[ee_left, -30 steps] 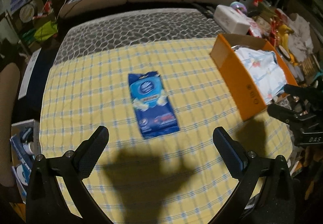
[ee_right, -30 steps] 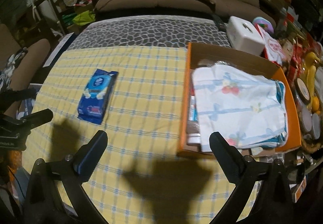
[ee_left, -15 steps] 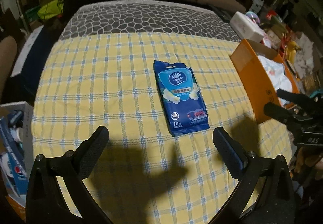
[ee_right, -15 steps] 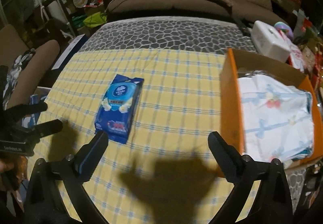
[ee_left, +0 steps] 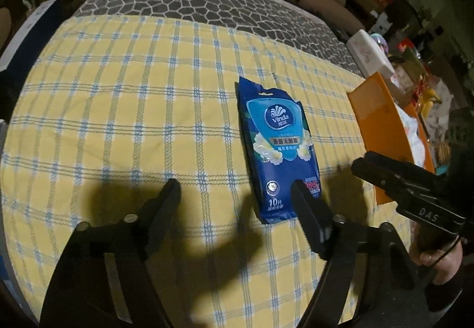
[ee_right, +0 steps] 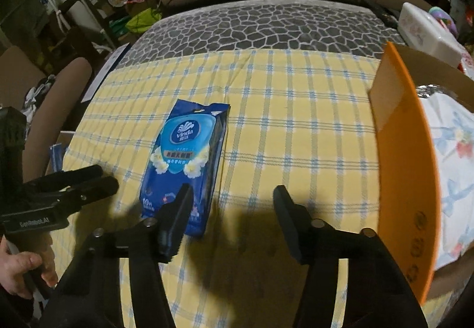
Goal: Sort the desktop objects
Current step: 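Grasp the blue Vinda wipes pack with the left gripper while the right closes beside it, then carry the wipes pack into the orange box with both grippers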
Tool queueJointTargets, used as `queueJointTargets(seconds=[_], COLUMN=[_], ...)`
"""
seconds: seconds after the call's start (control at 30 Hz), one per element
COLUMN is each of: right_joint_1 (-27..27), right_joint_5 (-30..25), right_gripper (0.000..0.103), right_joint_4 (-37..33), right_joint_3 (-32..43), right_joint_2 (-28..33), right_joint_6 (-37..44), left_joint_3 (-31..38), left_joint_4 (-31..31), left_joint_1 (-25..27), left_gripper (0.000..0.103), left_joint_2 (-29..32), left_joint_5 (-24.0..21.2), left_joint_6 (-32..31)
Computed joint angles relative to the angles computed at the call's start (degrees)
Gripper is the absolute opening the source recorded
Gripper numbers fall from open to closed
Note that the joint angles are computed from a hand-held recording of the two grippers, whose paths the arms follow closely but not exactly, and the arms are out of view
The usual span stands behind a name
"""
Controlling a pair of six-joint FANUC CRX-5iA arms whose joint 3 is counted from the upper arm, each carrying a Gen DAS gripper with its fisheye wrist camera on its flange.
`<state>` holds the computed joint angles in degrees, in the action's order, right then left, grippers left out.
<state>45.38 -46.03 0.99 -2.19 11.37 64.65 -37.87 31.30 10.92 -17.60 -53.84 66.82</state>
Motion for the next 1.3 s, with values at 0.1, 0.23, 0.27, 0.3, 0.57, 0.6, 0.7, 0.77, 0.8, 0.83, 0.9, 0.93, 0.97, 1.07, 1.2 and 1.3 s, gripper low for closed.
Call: queueJointTargets(seconds=[0.1,0.23,0.27,0.3,0.57,0.6,0.7,0.77,0.8,0.83,0.9,0.93,0.97,1.07,1.2,1.3], right_joint_1=[-0.59,-1.57,-1.8,-2.11,-3.5,-3.69,-4.42,-4.71,-4.82,-4.98,-5.77,-6.08,-5.48,-4.01,-4.15,-4.15], right_joint_5=[0.01,-0.36,-0.6,-0.77,-1.69,-1.72,-1.93,-1.8,-1.76,-1.81,-2.77,-3.74,-3.79,-3.1,-3.23,-3.22], right_gripper=[0.053,0.046,0.045,0.044,0.03,0.03,0.027,0.025,0.022,0.019,0.018,0.017,0.017,0.017,0.017,0.017], right_joint_4=[-1.88,-5.16,-5.9,-6.75,-10.67,-11.23,-13.76,-15.1,-15.72,-16.53,-19.81,-21.54,-20.51,-17.3,-17.62,-17.69], right_joint_3=[1.68,4.22,4.87,5.47,8.19,8.32,9.12,9.37,9.47,9.64,10.56,11.18,10.99,9.99,9.91,9.61], right_joint_2=[1.67,3.79,4.31,4.8,7.37,7.49,7.97,8.08,8.09,8.11,8.32,8.54,8.46,7.76,7.33,6.54], right_joint_6=[1.34,3.51,3.86,4.22,5.83,6.1,7.01,7.53,7.83,8.2,10.11,11.22,10.53,9.13,9.05,9.14], left_joint_3=[-0.12,1.1,1.3,1.34,2.19,2.19,2.33,1.91,1.5,1.16,0.91,1.03,1.15,0.78,0.68,0.94], left_joint_4=[1.35,1.51,1.58,2.04,3.69,3.99,4.39,5.72,6.91,7.92,8.61,8.13,7.63,7.9,7.41,6.92], left_joint_1=[-0.5,-1.7,-1.96,-2.24,-3.81,-3.89,-4.27,-4.41,-4.48,-4.59,-5.17,-5.46,-5.72,-5.72,-6.02,-6.28], left_gripper=[0.065,0.041,0.041,0.041,0.037,0.037,0.037,0.032,0.028,0.025,0.024,0.024,0.024,0.024,0.024,0.024], left_joint_2=[1.63,4.55,5.06,5.51,8.54,8.7,9.09,9.21,9.28,9.35,9.33,9.22,9.1,8.72,7.9,7.08], left_joint_5=[1.0,1.33,1.5,1.83,3.43,3.54,3.83,3.82,3.84,3.87,4.24,4.53,4.81,5.1,5.0,4.87], left_joint_6=[-1.35,-1.49,-1.48,-1.77,-2.76,-2.86,-3.06,-3.87,-4.69,-5.35,-5.64,-5.09,-4.46,-3.9,-3.19,-2.06])
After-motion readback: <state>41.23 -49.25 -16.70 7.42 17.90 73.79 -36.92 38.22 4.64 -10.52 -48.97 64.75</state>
